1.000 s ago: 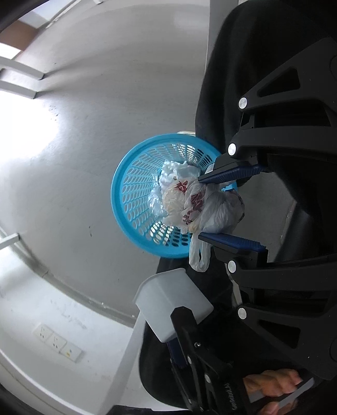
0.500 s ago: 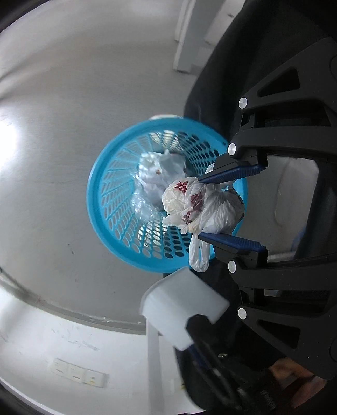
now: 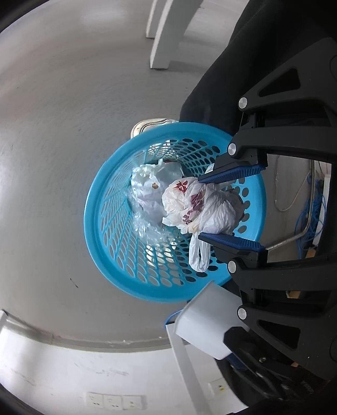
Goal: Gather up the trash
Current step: 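Open both tools to drop the cup and printed bag into the wastebasket, then raise both open tools back toward the table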
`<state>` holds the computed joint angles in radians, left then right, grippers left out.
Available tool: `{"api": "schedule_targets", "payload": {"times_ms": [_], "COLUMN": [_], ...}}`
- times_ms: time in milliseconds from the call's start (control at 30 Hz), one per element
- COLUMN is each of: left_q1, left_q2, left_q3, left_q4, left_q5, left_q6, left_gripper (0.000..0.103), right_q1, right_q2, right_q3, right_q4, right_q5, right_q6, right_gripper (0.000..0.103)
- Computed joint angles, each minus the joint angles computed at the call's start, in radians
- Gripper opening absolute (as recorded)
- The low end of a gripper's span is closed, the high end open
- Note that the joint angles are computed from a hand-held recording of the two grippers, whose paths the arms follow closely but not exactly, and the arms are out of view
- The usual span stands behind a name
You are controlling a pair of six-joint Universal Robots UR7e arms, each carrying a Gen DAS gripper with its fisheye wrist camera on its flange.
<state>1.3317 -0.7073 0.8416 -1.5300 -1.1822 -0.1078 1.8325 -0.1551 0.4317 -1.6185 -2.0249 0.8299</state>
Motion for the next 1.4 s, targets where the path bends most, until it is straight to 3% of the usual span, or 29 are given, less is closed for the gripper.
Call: {"api": "schedule_targets", "payload": {"times_ms": [67,133,267,533,1000,1400], "left_q1": [0.004,0.013,0.009,-0.003,-0.062,-0.117], "left_q2": [0.01,0.019,-0.001,-0.021,-0.18,-0.338], "left_q3": [-0.017,-0.034,-0.002,0.009,0.218,0.386], "left_q4": [0.002,0.001,-0.049,-0.043,-0.206,-0.291], "left_q5": [-0.024,-0.063,-0.052,-0.021,0.089,0.133], "left_q6": [0.0,0.005,0.017,0.007,0.112,0.215], "left_gripper": [0.064,0.074,0.074,0.072,0.074,0.078], "right_q1": [-0.006,-0.012,-0.012,0.025,0.155,0.234], "right_q2": [-0.008,-0.025,-0.019,-0.008,-0.098,-0.207], "right_q3": [0.023,0.062,0.055,0.006,0.137,0.304], "right_q4": [-0.03,-0.08,-0.078,-0.009,-0.084,-0.218], "right_q5": [0.013,0.028,0.021,-0.044,-0.207,-0.248], "right_q6": [0.013,0.018,0.013,-0.011,-0.116,-0.17], "right_gripper": [0.039,0.046,0.051,0.051,0.057,0.063]}}
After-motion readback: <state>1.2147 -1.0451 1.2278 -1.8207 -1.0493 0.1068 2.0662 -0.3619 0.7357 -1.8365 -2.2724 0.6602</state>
